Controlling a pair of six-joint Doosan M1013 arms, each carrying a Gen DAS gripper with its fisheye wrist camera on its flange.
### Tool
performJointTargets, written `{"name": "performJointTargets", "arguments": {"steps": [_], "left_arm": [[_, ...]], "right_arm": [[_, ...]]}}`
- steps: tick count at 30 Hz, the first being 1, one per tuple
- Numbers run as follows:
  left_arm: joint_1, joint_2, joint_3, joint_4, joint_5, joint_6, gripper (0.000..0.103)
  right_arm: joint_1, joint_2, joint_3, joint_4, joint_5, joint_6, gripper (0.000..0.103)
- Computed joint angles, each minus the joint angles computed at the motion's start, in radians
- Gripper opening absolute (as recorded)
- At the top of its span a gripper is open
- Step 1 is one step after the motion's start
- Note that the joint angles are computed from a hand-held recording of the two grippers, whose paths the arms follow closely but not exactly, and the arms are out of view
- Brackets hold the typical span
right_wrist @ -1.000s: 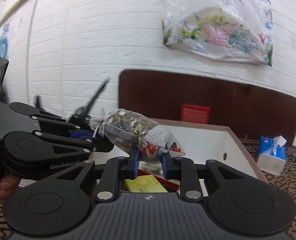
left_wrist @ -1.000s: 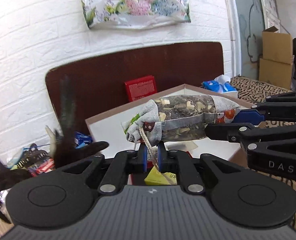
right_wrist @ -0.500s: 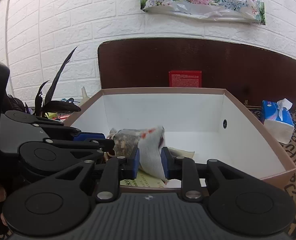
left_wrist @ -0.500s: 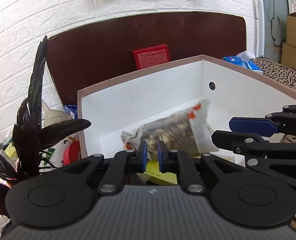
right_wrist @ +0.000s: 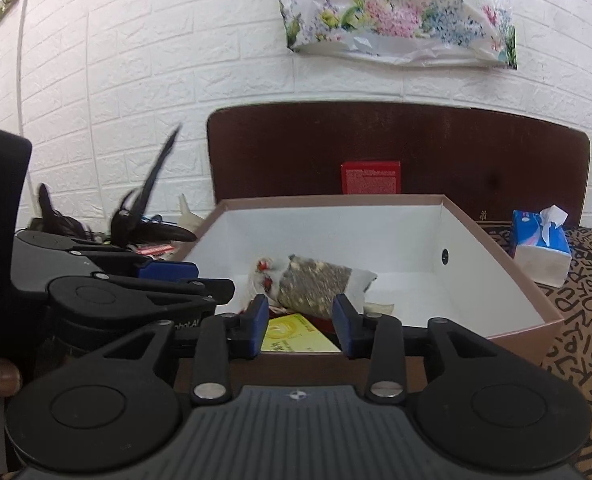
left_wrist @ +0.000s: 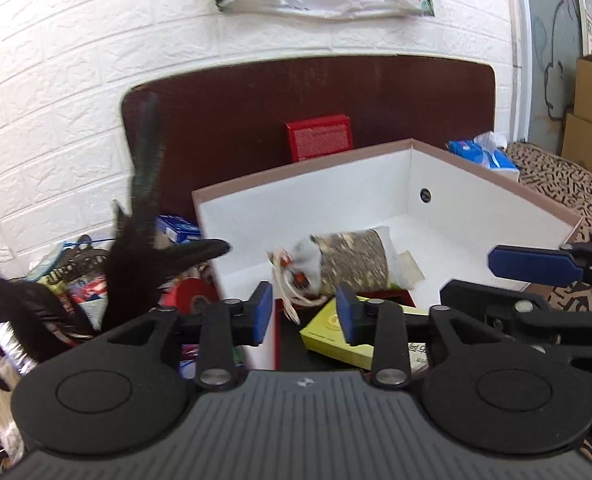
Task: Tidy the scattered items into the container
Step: 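Open both tools to drop the seed bag into the white box, then move both tools back to the clear bag of cotton swabs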
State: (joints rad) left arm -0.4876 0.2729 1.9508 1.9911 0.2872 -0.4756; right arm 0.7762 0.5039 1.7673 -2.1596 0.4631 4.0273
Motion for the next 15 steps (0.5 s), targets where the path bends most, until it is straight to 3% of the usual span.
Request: {"name": "performJointTargets", "arguments": {"steps": [5, 8, 15], "left_arm": [[0.007, -0.059, 0.077, 0.119, 0.049, -0.129, 0.047], [0.016, -0.091, 0.137, 0.165, 0.088, -0.199, 0.059], [0.075, -0.153, 0.277, 0.110, 0.117, -0.180, 0.060]], "right_arm": [[0.038, -0.004, 0.006, -0.062, 0.031, 0.053, 0.047], [0.063, -0.001, 0.008, -0.129, 0.022, 0.111, 0.054], [0.123, 0.041, -0.032, -0.315, -0.075, 0.205, 0.061]]}}
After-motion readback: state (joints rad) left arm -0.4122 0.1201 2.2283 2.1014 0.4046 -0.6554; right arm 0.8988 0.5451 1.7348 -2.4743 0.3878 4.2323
